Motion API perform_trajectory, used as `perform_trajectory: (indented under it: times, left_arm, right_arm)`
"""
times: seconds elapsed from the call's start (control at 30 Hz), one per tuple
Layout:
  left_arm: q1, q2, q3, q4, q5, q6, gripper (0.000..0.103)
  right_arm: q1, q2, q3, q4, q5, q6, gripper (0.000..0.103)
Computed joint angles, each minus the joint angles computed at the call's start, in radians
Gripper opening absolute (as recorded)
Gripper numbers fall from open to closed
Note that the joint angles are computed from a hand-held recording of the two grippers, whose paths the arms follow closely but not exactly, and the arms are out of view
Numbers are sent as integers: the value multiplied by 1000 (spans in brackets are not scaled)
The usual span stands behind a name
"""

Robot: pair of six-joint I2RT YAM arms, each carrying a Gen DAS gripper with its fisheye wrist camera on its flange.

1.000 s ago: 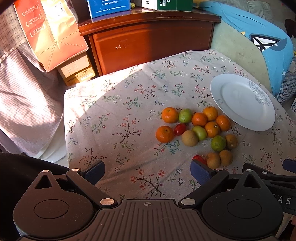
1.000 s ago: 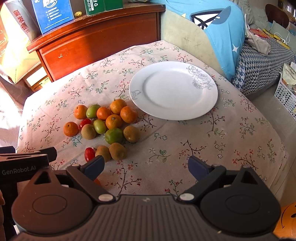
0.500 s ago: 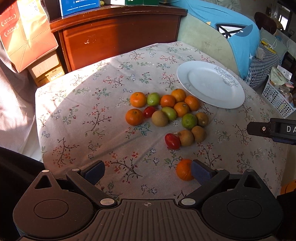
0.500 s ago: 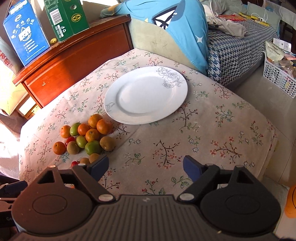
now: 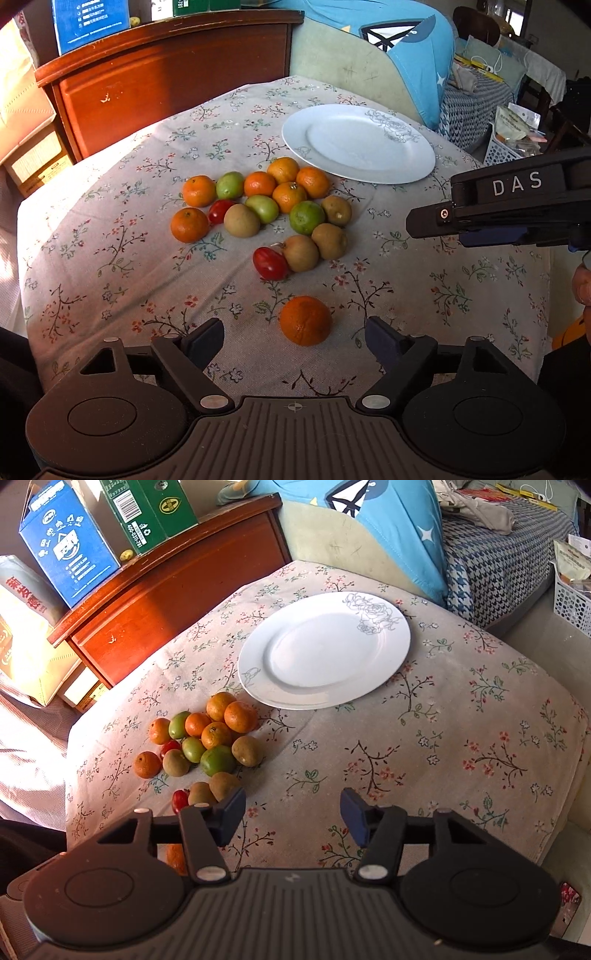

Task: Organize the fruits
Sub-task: 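Close the left tool on a tangerine while the right tool grasps a brown fruit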

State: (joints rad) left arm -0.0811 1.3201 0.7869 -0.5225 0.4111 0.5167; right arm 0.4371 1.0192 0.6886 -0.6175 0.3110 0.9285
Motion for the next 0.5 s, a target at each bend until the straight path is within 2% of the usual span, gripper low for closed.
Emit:
perform_trajectory:
  times: [0.1,0.17,0.27,0.43,0.5]
  left_arm:
    - [-11,19,-12,27,-6,-2,63]
    - [-8,15,-36,71,-4,10,47]
    - [22,30,-25,64,42,30,32]
    - [67,51,-5,78,66,6,30]
    - [87,69,17,79,77,-13,30]
  right_arm:
    - [-8,25,-7,51,-23,-27,54]
    - [-11,48,-9,89,-33,-62,45]
    - [-18,95,-6,145,-48,-104,44]
    - [-33,174,-8,252,-106,-164,33]
    - [-28,208,2,267,-102,-187,32]
